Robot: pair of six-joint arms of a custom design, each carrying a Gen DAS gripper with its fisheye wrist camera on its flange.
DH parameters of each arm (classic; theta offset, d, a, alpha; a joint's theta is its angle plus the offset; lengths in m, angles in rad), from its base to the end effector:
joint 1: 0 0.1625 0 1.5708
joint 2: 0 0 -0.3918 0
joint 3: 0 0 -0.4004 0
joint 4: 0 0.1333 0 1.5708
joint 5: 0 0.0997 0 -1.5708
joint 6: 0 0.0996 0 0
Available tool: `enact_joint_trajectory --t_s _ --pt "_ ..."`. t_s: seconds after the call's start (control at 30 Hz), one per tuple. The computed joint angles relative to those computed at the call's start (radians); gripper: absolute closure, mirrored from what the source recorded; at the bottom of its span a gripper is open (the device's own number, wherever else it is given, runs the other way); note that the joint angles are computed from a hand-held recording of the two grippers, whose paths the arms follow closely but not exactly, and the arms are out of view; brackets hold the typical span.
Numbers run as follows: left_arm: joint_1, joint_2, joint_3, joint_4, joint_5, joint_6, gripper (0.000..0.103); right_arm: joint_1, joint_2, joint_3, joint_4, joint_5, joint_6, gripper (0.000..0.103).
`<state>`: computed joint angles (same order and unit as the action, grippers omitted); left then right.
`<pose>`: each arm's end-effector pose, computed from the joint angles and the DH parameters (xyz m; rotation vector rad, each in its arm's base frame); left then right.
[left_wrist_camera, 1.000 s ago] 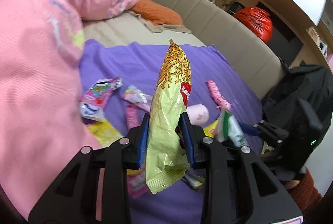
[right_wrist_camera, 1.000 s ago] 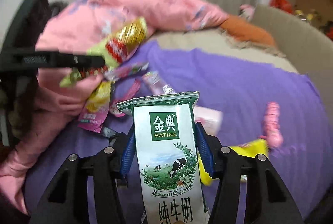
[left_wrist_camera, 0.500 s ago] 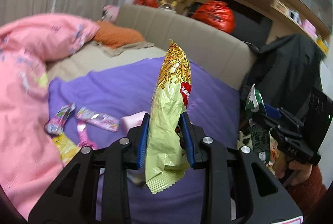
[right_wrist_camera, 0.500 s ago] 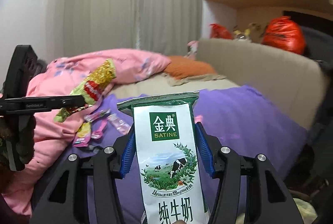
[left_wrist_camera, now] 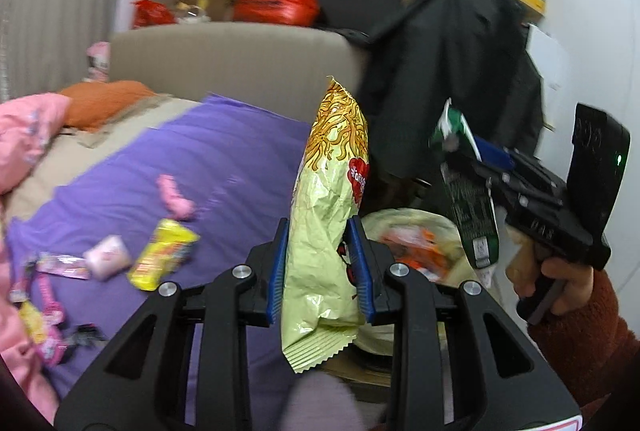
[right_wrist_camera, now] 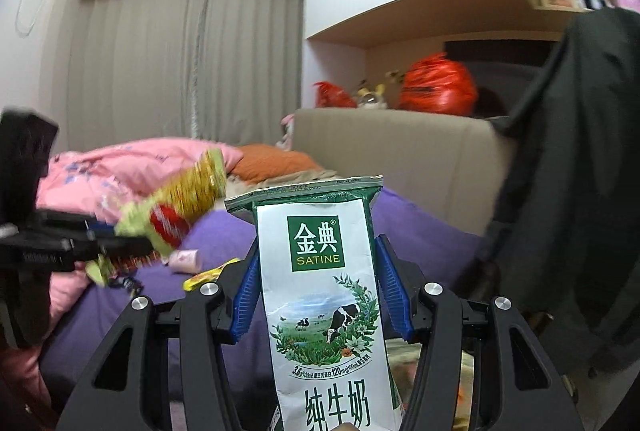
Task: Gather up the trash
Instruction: 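Carry the yellow chip bag and milk carton with both grippers over the trash bag, then open both grippers to drop the chip bag and carton into the trash bag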
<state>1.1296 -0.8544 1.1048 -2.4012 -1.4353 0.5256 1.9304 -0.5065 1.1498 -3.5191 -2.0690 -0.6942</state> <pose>-0.2015 -0.7704 0.3309 1.2802 2.5636 -0.8460 0.3525 -0.6939 0.1856 0.6875 -1.9754 1.4600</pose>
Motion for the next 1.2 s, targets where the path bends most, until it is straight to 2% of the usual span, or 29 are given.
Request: enact_joint_trajectory --t_s 0.07,0.23,0.33,0.4,0.47,0.63,0.87,0.97,1.1,1.2 --pt "-0.008 0.027 -0.018 0.047 -0.016 -0.013 0.075 -0.006 -0.035 0.054 -0.057 0.002 0.002 0.052" --pt "-0.013 0.128 -0.098 0.257 -0.122 -0.026 0.075 -0.028 -0.121 0.181 -0.194 -0.025 -0.006 0.052" --pt "-0.021 0.209 -0.151 0.328 -0.119 -0.035 0.075 -0.045 -0.152 0.223 -0.239 -0.021 0.017 0.052" --pt "-0.028 0.257 -0.179 0.333 -0.079 -0.037 0.075 -0.062 -0.158 0.230 -0.254 -0.001 0.041 0.052" --pt "-0.031 0.303 -0.211 0.339 -0.028 -0.045 0.075 -0.075 -0.143 0.202 -0.238 0.013 0.055 0.052" --pt "-0.020 0.359 -0.266 0.382 0.017 -0.048 0.075 -0.123 -0.069 0.084 -0.134 0.044 0.115 0.052" --pt "0.005 0.390 -0.337 0.435 -0.014 -0.035 0.075 -0.177 -0.021 -0.015 0.053 0.011 0.235 0.052" --pt "-0.001 0.397 -0.340 0.438 -0.010 -0.033 0.075 -0.191 -0.032 -0.001 0.087 0.003 0.288 0.052" --pt "0.000 0.382 -0.318 0.433 -0.016 -0.030 0.075 -0.195 -0.052 0.048 0.079 -0.019 0.283 0.052" --pt "0.001 0.380 -0.315 0.429 -0.021 -0.038 0.075 -0.203 -0.080 0.113 0.055 -0.024 0.313 0.052"
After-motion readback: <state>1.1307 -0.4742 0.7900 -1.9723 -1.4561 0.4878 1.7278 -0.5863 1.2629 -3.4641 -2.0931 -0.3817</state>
